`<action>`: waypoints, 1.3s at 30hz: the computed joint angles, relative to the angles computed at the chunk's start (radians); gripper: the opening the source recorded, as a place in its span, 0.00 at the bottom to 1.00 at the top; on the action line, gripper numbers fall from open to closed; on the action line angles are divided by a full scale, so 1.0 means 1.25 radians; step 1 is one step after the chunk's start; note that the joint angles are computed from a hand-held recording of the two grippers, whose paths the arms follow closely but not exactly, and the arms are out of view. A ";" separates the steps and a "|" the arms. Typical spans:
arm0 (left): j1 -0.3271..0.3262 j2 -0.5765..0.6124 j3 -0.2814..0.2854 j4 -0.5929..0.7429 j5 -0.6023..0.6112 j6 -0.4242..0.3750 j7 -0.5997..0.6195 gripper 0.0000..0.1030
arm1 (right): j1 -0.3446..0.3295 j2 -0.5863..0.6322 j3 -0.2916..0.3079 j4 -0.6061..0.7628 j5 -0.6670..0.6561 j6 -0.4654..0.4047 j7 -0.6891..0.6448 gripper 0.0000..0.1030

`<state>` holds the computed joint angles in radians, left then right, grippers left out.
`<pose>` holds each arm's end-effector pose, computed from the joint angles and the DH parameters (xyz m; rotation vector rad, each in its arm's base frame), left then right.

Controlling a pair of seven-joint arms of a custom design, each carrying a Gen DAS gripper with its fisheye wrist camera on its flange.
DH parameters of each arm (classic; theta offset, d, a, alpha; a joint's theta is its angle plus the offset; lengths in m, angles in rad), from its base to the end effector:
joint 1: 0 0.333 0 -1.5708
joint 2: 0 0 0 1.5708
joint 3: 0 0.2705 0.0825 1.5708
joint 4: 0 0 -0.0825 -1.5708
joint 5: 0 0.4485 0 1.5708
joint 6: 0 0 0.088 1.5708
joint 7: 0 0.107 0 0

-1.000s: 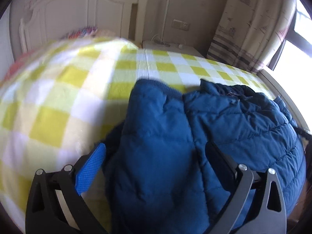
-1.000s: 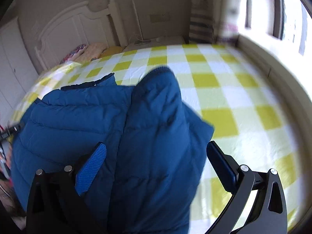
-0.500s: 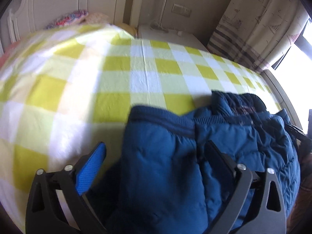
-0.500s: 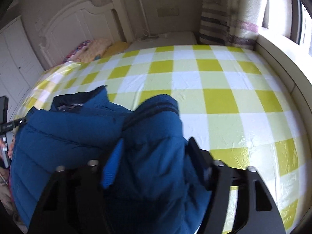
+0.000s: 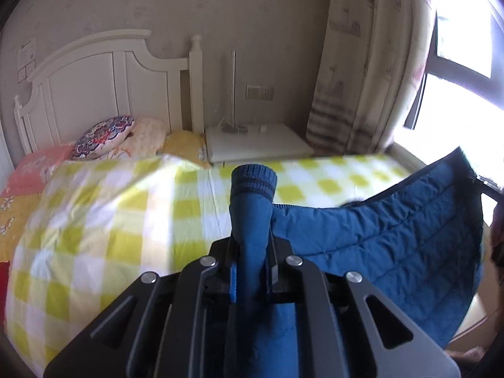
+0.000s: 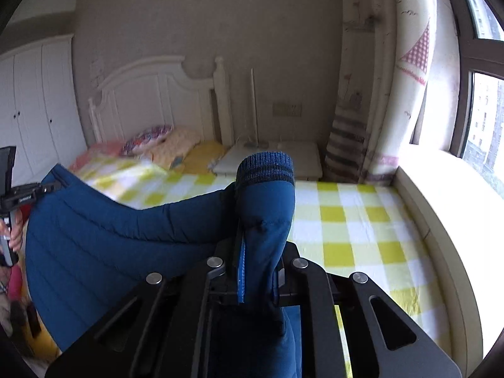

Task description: Fold large clothes

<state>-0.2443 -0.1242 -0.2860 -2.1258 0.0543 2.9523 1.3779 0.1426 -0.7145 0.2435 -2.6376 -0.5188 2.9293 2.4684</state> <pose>0.5387 -0.3255 0.5053 -1.3610 2.0560 -1.1112 0.4273 0.2089 0.5091 -1.5277 1.5743 -0.7760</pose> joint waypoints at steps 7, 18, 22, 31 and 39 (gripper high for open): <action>-0.020 0.277 0.028 0.259 0.269 -0.200 -0.231 0.13 | -0.023 0.300 -0.014 0.184 -0.008 -0.099 0.016 0.15; -0.093 0.253 0.122 0.191 0.300 -0.086 -0.323 0.17 | 0.007 0.287 -0.076 0.123 -0.011 0.000 0.086 0.15; -0.117 0.311 0.129 0.256 0.344 -0.189 -0.342 0.40 | 0.048 0.341 -0.111 0.153 0.073 -0.085 0.029 0.18; -0.177 0.220 0.184 0.205 0.690 -0.230 -0.661 0.98 | 0.042 0.268 -0.088 0.138 0.071 -0.137 0.052 0.70; -0.167 0.282 0.081 0.331 0.717 -0.246 -0.604 0.98 | 0.056 0.378 0.008 0.321 -0.140 -0.173 0.058 0.71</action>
<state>-0.4531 0.2288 -0.1847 -1.7116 0.9507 2.6453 0.6234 0.2124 -0.2423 0.2533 -2.2364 -0.6940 2.7134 2.5406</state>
